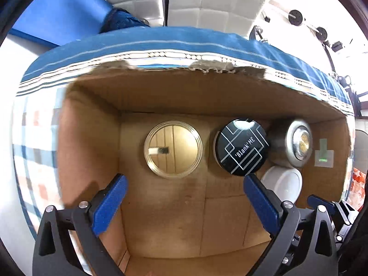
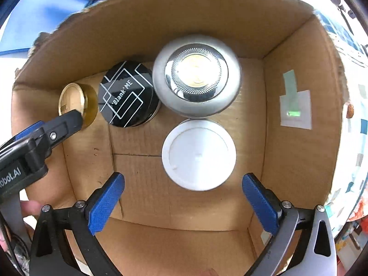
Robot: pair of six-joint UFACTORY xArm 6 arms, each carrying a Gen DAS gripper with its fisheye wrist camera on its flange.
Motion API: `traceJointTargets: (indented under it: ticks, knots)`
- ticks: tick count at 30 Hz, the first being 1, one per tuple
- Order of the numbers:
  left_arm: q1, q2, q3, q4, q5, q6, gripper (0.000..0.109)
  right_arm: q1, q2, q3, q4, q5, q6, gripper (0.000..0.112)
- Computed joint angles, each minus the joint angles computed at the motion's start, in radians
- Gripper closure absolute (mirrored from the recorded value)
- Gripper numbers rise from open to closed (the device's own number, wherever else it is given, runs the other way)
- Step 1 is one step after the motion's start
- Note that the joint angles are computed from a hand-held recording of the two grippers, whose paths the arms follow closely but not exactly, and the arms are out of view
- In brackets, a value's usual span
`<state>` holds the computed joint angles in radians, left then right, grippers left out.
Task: Organize rigid objects
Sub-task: 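Lower both items into the box beside the tins and open both tools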
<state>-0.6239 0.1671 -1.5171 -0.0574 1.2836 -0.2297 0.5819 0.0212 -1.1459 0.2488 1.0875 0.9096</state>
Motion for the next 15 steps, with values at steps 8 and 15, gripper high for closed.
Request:
traceJointTargets:
  ticks: [8, 15]
  knots:
    - [-0.019, -0.171, 0.107, 0.053, -0.016, -0.056, 0.006, 0.089, -0.093, -0.018, -0.073, 0.056, 0.094, 0.009]
    - [-0.017, -0.321, 0.212, 0.086, -0.049, -0.070, 0.006, 0.140, -0.198, 0.013, -0.146, 0.096, 0.147, 0.009]
